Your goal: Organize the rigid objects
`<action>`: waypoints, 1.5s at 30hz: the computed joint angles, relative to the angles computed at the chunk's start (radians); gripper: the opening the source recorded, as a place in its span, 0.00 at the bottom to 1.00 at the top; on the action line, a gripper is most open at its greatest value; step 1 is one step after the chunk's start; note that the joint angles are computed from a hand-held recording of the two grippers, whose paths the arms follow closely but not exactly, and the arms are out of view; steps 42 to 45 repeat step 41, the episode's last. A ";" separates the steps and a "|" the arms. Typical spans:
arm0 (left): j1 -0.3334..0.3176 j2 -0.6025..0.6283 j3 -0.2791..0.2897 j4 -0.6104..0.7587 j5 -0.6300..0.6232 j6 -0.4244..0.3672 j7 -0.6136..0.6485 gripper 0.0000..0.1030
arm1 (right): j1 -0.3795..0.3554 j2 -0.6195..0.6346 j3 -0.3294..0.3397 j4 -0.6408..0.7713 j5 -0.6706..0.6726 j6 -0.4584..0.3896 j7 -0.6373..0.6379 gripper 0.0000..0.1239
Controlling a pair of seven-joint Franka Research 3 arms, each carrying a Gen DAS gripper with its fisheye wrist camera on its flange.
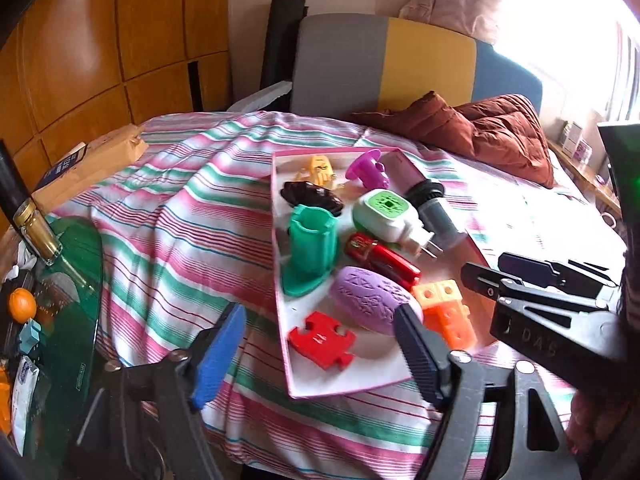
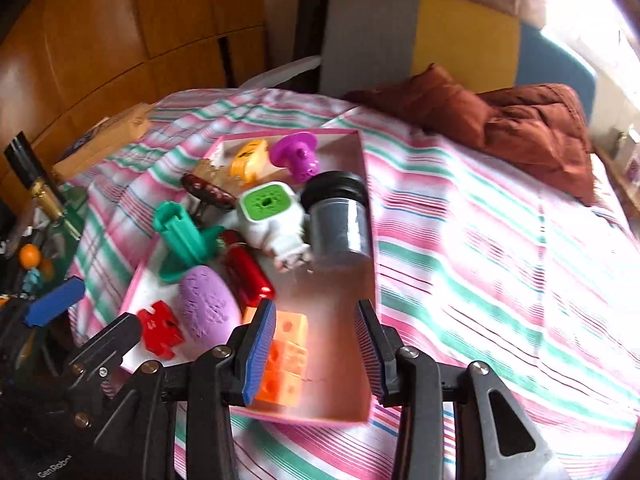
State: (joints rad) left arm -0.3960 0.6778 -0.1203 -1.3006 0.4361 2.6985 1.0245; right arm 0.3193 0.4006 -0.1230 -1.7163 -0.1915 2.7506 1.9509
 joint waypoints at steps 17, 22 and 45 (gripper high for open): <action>-0.045 -0.074 0.054 -0.095 0.117 0.002 -0.158 1.00 | 0.061 -0.109 -0.073 -0.141 -0.411 0.027 0.470 0.33; -0.055 -0.094 0.075 -0.121 0.173 0.012 -0.231 1.00 | 0.057 -0.117 -0.061 -0.141 -0.472 0.020 0.530 0.33; -0.029 -0.116 0.068 -0.156 0.239 0.056 -0.330 0.92 | 0.024 -0.107 -0.022 -0.126 -0.457 0.036 0.529 0.33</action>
